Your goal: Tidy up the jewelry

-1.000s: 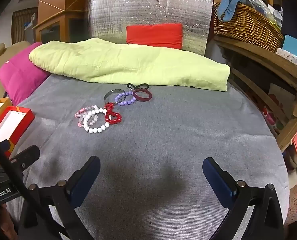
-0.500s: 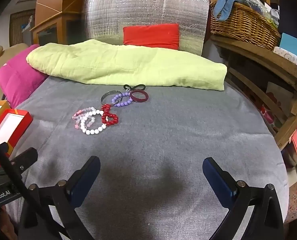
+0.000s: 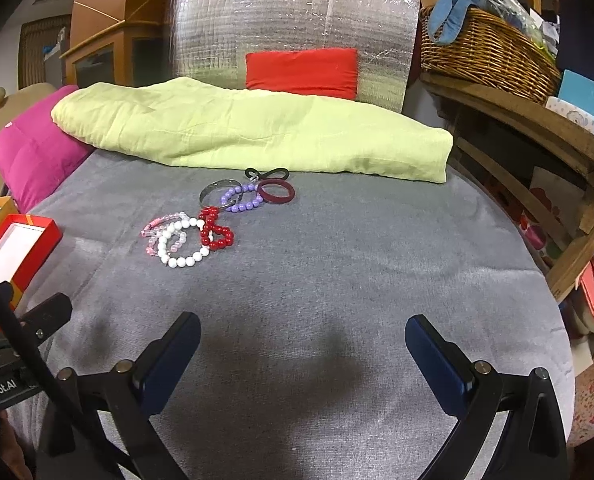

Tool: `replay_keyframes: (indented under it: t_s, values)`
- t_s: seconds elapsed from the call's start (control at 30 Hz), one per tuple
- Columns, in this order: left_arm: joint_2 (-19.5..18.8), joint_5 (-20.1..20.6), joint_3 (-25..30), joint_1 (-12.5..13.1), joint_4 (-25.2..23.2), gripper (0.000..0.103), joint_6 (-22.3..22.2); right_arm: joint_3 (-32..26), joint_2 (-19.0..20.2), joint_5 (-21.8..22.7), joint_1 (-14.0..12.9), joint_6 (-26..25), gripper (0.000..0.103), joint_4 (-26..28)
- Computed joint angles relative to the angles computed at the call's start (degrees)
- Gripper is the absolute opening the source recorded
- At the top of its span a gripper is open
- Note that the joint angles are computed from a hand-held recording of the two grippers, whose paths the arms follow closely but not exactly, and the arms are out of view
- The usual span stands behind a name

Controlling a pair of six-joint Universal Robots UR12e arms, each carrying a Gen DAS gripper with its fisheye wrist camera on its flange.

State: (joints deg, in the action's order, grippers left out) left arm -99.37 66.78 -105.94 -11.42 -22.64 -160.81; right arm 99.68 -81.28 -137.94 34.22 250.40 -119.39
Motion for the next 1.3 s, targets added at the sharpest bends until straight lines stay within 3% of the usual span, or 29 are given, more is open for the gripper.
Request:
replay_keyframes:
  t_s: [0.8, 0.97, 1.07, 1.3]
  values:
    - [0.27, -1.18, 0.42, 0.23, -3.25, 0.103, -0.79, -0.02, 0.28, 0.34, 0.04, -1.87, 0.103, -1.14]
    - [0.0, -0.05, 0.07, 0.13, -0.33, 0.103, 0.07, 0.25, 0.21, 0.89, -0.12, -1.99, 0.103, -1.47]
    - [-0.3, -0.17, 0.25, 0.45, 0.27, 0.103, -0.58, 0.94, -0.04, 2.05, -0.42, -2.71, 0.102, -3.06]
    - [-1.44, 0.01, 0.86, 1.15, 0.98, 0.103, -0.88, 4.01, -1.88, 9.71, -2.81, -5.14, 0.086, -10.32]
